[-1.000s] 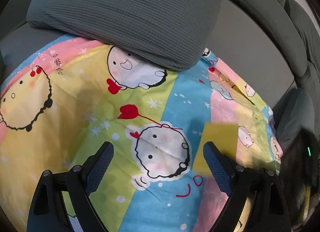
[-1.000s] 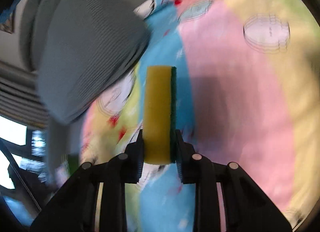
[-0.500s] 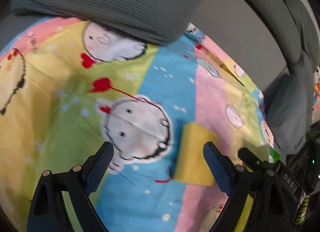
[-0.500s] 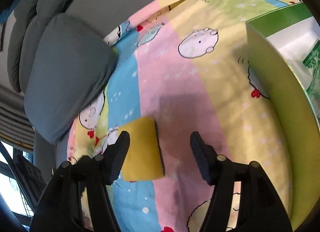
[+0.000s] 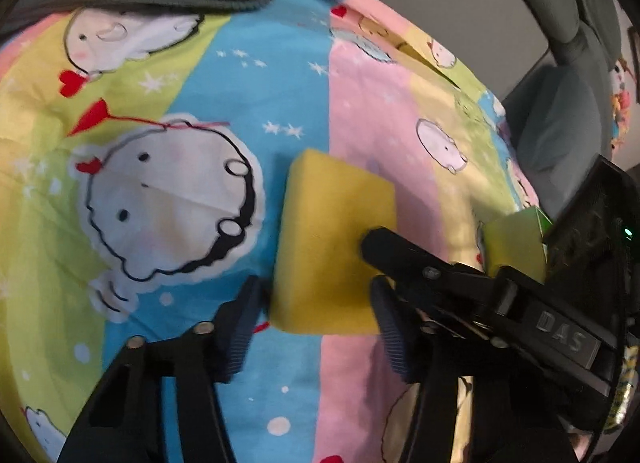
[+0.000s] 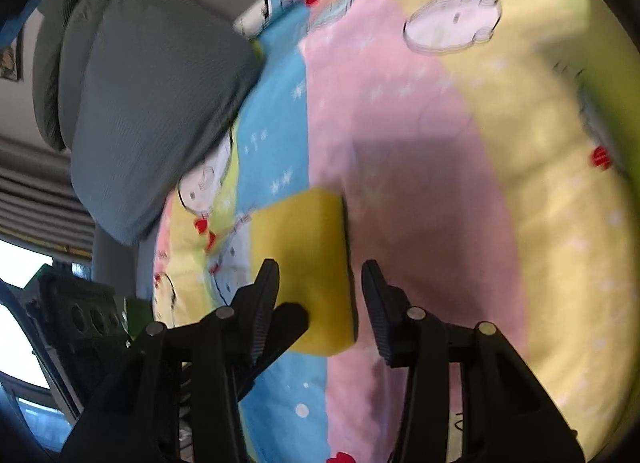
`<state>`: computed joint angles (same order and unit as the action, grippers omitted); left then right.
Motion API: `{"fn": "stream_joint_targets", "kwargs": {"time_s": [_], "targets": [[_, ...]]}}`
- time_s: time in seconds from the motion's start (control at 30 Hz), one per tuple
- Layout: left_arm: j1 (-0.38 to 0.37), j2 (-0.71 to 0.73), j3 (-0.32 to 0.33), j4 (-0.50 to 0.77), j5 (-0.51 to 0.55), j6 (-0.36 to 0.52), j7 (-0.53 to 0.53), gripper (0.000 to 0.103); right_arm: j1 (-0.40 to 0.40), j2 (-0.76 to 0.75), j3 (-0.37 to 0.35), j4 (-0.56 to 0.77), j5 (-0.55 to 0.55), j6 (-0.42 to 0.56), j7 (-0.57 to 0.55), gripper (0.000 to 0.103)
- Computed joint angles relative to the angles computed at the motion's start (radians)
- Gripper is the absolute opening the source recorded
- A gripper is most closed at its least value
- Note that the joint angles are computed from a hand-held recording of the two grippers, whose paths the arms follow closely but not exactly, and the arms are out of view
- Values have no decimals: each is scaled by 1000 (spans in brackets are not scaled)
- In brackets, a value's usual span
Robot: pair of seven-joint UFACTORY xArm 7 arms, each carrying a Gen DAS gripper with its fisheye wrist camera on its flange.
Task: Organize objects
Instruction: 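Lower the right gripper onto the yellow sponge and close it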
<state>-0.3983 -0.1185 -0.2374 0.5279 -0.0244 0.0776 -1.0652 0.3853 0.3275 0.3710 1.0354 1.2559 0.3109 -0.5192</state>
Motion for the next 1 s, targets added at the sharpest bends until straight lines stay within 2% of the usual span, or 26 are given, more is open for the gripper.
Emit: {"fn": "stream_joint_targets", "kwargs": {"time_s": [0.13, 0.2, 0.3, 0.4, 0.53, 0.6, 0.73, 0.77, 0.9, 1.0], "targets": [[-49, -2, 42, -13, -82, -22, 78, 53, -6, 37, 7, 33, 22, 35, -9, 45], [-123, 3, 101, -17, -208, -41, 194, 53, -2, 41, 5, 37, 13, 33, -5, 46], [-184, 10, 143, -10, -346, -49, 341, 53, -5, 40, 7, 37, 6, 39, -13, 46], [-162, 12, 113, -9, -378, -54, 361, 52, -13, 38, 9, 34, 26, 45, -35, 46], [-123, -6, 71, -15, -339, -47, 321, 52, -4, 27, 2, 26, 16, 39, -24, 46], [-54, -30, 6, -28, -238, -48, 232, 52, 4, 7, 0, 10, 4, 30, -3, 46], [67, -78, -100, -44, -49, -63, 76, 51, 7, -42, 7, -19, 60, 12, -67, 46], [101, -92, -131, -46, -7, -63, 38, 51, 10, -58, 6, -27, 78, 6, -88, 46], [312, -183, -331, -46, 189, -55, -140, 51, 21, -114, -10, -48, 196, 18, -214, 46], [371, -234, -389, -53, 258, -78, -193, 51, 49, -168, -33, -69, 317, 2, -348, 46]]}}
